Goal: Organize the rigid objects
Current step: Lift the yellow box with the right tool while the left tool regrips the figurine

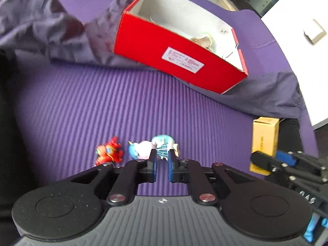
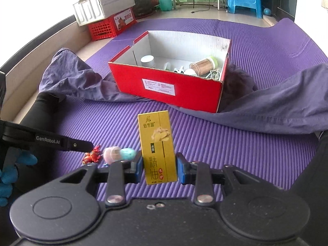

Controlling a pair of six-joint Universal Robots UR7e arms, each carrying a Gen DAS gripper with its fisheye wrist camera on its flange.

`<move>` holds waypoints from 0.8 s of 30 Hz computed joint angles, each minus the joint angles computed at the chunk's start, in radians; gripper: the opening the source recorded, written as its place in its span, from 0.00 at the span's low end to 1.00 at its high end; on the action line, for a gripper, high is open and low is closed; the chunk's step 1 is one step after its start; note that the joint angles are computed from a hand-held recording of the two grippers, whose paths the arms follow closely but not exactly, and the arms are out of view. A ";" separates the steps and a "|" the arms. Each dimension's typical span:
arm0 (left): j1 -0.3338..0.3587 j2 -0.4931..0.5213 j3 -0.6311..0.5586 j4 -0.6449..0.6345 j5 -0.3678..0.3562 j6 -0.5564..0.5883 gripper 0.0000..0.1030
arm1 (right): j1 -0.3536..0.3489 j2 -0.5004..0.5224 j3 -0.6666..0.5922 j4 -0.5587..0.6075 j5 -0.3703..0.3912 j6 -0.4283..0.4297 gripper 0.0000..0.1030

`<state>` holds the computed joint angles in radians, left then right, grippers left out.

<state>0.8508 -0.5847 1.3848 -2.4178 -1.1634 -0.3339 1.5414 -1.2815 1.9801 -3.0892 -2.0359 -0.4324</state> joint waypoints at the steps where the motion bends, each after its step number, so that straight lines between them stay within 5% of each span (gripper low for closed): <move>1: 0.000 0.000 0.002 -0.007 -0.007 0.011 0.10 | -0.002 -0.001 0.002 0.002 0.002 0.001 0.30; 5: -0.012 0.011 0.005 -0.013 0.013 0.076 0.18 | -0.012 -0.008 0.008 0.015 0.009 0.012 0.31; 9: -0.010 0.027 -0.002 -0.043 0.014 0.108 0.91 | -0.021 -0.016 0.014 0.018 0.017 0.017 0.31; 20: -0.009 0.091 -0.076 0.138 0.059 0.059 0.91 | -0.054 -0.022 0.015 0.022 0.031 0.035 0.31; 24: -0.014 0.088 -0.066 0.168 0.055 0.186 0.91 | -0.061 -0.025 0.019 0.028 0.033 0.035 0.31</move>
